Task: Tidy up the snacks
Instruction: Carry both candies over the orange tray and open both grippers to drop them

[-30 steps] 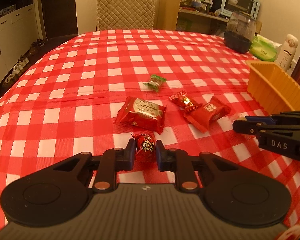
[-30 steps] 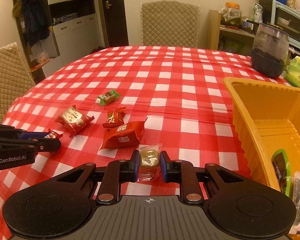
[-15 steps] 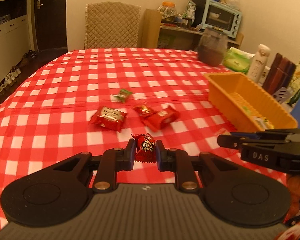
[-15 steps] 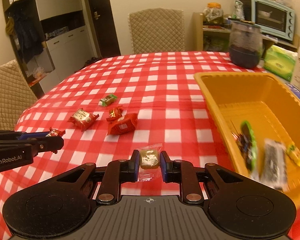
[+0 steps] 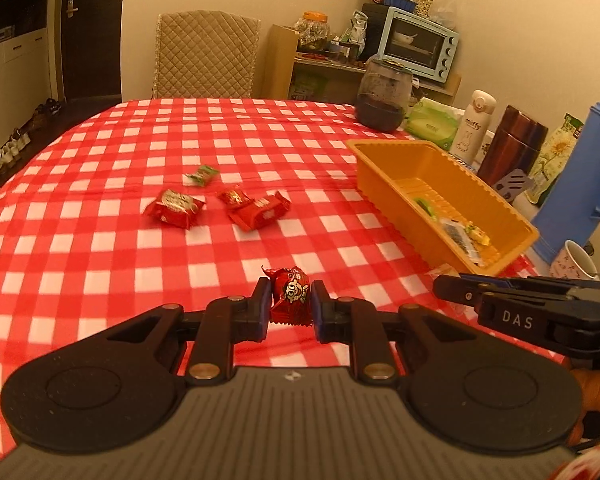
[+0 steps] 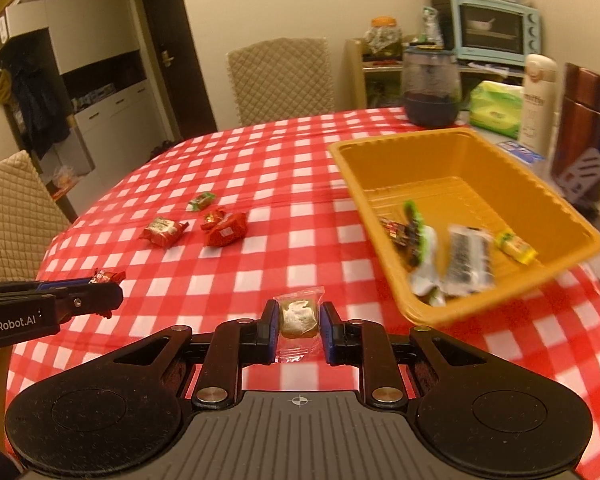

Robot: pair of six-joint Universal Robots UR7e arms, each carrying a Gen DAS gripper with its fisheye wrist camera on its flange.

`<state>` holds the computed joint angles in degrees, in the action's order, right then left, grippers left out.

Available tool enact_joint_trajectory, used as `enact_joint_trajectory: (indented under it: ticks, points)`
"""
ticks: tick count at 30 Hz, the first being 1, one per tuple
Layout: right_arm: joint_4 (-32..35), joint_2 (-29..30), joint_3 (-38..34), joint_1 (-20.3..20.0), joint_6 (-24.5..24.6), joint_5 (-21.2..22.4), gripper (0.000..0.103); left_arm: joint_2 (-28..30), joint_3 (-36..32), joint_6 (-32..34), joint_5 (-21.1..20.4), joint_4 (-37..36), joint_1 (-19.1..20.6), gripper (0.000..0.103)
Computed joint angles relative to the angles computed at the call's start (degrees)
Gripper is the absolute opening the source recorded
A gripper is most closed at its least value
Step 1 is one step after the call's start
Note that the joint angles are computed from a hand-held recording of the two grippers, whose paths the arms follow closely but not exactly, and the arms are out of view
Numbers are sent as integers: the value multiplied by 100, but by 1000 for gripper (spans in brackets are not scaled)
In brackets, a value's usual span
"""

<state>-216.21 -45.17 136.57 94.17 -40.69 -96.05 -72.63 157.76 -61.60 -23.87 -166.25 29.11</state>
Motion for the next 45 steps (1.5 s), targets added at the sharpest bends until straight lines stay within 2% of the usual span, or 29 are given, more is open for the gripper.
enact_joint_trajectory:
  ticks: [5,9,13,20,27,35,45]
  points:
    - [-269,-193,240,-153,-36,-5,22,146,-50,-333,-114,184,-194,19]
    - [-442,-310,365,-255,-97,6,22,409,-148,-85,-168,-167,-221,19]
    - [-635,-395,428,-344,-130,-8,22,834,-322,580,-180,-1012,-139,19]
    - [-764,-637,316,-347,-29,20,22,1565,-925,2255,-320,-2553,172,19]
    - [-521,-827,-42,-311,-85,13,22,2086,-1696,3738,-628,-3474,602,19]
    - [56,-923,-709,-398,-232,-36,22,2566,-2543,4863,-1044,-3801,1118,19]
    - [555,-826,-1129,-614,69,65,22,2926,-3158,5329,-1425,-3740,1535,19]
